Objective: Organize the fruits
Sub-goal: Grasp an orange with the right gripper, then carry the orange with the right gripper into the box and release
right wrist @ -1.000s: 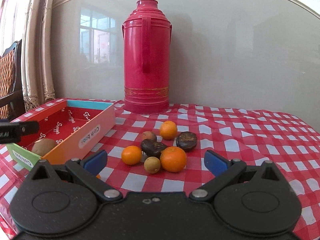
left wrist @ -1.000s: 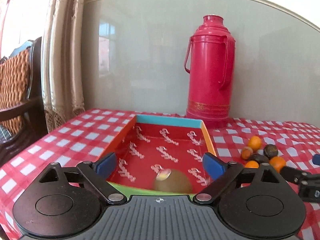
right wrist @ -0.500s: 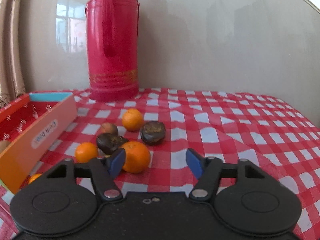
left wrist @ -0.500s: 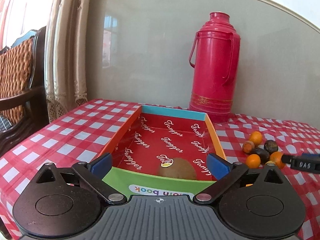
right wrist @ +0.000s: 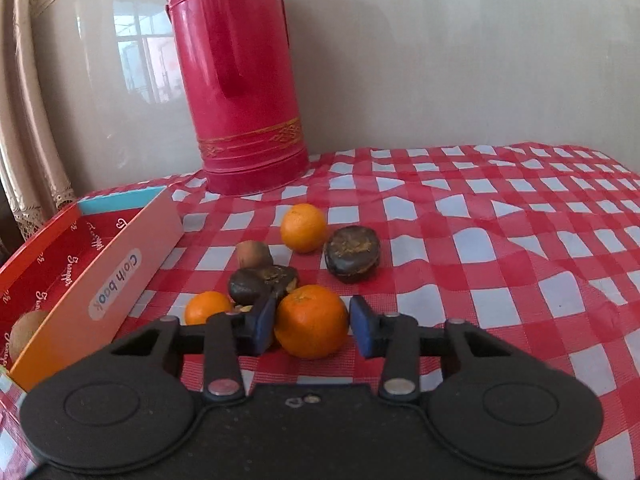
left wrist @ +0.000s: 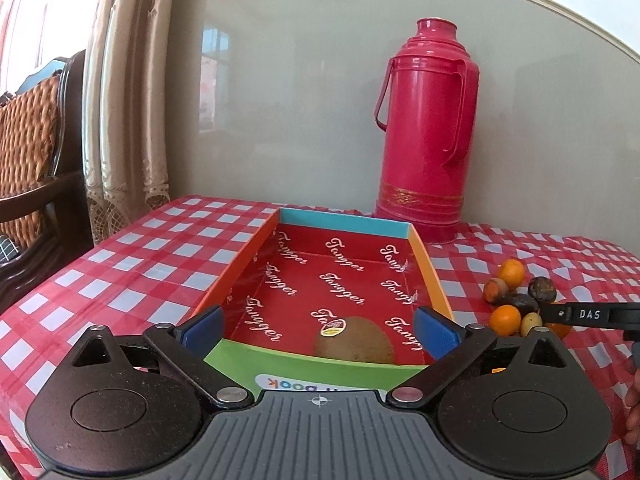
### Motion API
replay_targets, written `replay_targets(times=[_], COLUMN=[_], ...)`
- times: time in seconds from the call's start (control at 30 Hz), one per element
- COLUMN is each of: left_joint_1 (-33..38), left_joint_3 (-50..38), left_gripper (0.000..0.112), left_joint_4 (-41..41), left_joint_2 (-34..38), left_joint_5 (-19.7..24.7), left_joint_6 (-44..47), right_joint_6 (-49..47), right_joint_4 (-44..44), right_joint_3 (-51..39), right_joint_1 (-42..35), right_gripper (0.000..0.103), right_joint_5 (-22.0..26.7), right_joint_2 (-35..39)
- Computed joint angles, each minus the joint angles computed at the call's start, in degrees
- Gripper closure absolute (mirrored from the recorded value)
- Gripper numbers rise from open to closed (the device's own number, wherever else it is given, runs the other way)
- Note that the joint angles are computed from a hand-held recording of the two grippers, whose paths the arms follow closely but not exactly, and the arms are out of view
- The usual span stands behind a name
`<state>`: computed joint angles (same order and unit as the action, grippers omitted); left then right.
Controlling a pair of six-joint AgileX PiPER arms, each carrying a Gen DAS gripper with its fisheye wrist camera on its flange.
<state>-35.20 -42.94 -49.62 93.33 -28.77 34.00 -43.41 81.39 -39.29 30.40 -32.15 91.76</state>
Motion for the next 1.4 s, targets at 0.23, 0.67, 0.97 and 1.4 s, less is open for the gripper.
replay_targets(times=[0.23,0.67,0.97,1.4], left_joint_1=[1.13,8.44,13.9,12.48], left_joint_3=[1.1,7.06,9.7,10.21], left_gripper=[0.013,0.012,0.012,0.012], left_joint_4=[1.2,6.98,13.4,14.54], left_joint_2=[-0.93,-4.37,-5.55,-6.56], left_joint_5=[-0.23,-1.1,0.29,-0.44], left_joint_6=[-1.02,-5.64,-10.35,-13.87], right_joint_6=[0.07,7.26,0.79,-1.25], right_joint_4=[1.16,-11.71,-9.39,-7.35], right_joint_3=[0.12,-7.2,-17.32,-14.79], right_joint_1=[1.68,13.57,19.79,21.15], right_gripper=[0.072,0.072,0.047,0.047], right_joint_5=[-2.8,-11.66,-12.68,-15.21], right_joint_2=[-0.24,3.0,11.11,8.83])
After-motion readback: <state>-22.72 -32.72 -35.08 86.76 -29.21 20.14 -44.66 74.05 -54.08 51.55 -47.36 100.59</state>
